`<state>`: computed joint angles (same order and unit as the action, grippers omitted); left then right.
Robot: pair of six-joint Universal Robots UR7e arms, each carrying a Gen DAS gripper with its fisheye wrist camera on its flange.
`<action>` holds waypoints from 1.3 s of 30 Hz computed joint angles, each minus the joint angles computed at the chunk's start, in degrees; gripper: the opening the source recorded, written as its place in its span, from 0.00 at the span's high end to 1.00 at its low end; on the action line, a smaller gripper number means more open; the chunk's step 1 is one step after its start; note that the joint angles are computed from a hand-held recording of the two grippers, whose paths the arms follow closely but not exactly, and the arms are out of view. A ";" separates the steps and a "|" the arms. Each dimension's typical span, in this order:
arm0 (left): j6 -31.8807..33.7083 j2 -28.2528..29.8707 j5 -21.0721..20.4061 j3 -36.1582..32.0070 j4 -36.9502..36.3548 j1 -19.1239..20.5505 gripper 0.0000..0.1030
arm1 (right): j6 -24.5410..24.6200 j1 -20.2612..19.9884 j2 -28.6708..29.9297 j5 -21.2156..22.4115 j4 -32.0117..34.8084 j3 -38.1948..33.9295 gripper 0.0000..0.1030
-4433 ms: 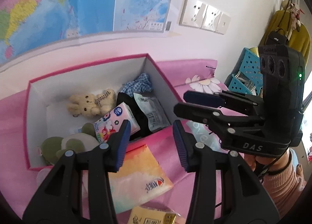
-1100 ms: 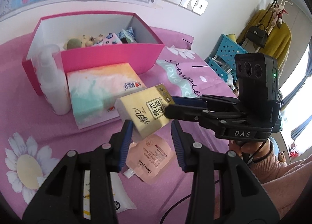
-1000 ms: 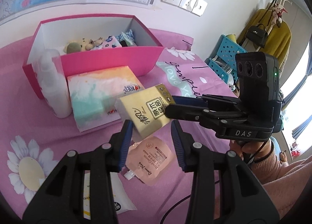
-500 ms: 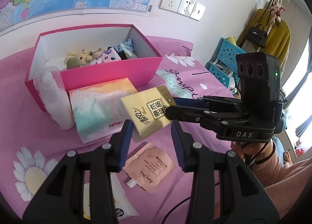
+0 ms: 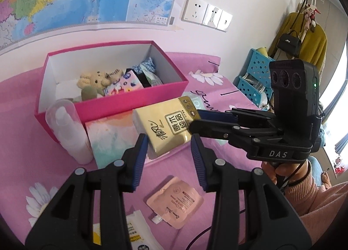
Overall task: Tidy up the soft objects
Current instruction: 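Carry the yellow tissue pack into the pink box and release it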
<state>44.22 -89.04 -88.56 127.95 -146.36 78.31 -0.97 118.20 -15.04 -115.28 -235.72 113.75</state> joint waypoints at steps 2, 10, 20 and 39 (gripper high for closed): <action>-0.06 0.21 0.10 -0.25 -0.56 -0.34 0.58 | -0.54 -0.21 -0.27 0.28 0.03 -0.18 0.73; -1.27 2.15 0.33 -2.03 -1.69 -1.06 0.58 | -2.48 -1.02 -1.33 1.17 0.25 -0.89 0.73; -2.44 4.49 1.33 -3.52 -4.01 -1.75 0.58 | -4.09 -1.53 -2.48 1.30 1.53 -2.29 0.73; -3.68 8.58 3.46 -5.99 -6.37 -2.75 0.58 | -6.11 -2.62 -3.77 1.73 3.27 -4.10 0.73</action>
